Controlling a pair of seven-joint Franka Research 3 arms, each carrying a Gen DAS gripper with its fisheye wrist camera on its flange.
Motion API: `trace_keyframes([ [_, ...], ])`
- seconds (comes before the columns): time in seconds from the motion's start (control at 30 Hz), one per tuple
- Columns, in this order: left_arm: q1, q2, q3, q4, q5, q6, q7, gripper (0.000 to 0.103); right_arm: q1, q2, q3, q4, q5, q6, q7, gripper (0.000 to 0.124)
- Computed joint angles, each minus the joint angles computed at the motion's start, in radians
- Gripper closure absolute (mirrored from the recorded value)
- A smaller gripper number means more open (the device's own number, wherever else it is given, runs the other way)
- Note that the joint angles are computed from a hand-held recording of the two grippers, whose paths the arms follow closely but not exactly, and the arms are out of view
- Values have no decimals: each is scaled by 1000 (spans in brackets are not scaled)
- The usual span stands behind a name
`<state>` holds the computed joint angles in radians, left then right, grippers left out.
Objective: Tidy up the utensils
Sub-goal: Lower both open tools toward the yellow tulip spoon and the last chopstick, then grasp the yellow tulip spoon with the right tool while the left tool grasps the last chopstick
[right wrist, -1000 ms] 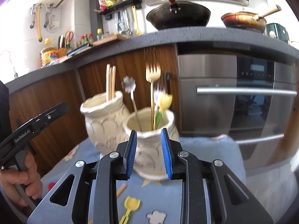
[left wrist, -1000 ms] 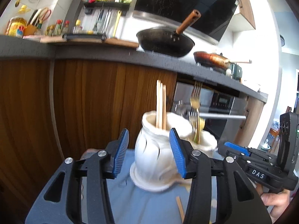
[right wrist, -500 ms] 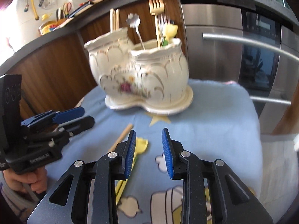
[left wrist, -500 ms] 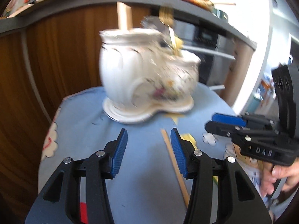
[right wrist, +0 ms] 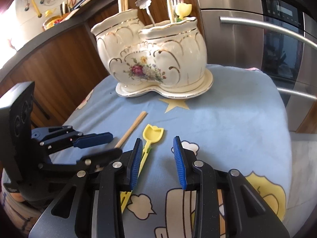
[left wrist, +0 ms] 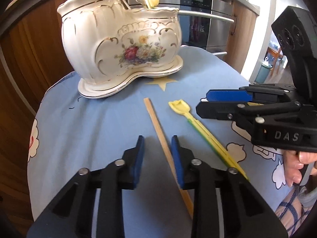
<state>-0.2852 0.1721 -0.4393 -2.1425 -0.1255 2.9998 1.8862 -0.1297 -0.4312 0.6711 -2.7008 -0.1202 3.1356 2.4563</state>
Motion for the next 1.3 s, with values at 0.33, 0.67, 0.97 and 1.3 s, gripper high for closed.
trace_keyframes([
  [0.33, 18, -13, 7, -20, 34, 15, -26, 91, 93, 61, -85, 36, -28, -43, -57, 90],
  [0.67, 18, -48, 10, -54, -45, 11, 54, 91, 103, 104, -87, 112, -196, -164, 11, 93],
  [0.97, -16, -72, 59, -35, 20, -93, 91, 91, 384, 133, -348, 154, -128, -308, -231, 111],
  [1.3, -45, -57, 116, 110, 97, -415, 179, 91, 511, 185, -475, 342, 38, -722, -618, 111],
])
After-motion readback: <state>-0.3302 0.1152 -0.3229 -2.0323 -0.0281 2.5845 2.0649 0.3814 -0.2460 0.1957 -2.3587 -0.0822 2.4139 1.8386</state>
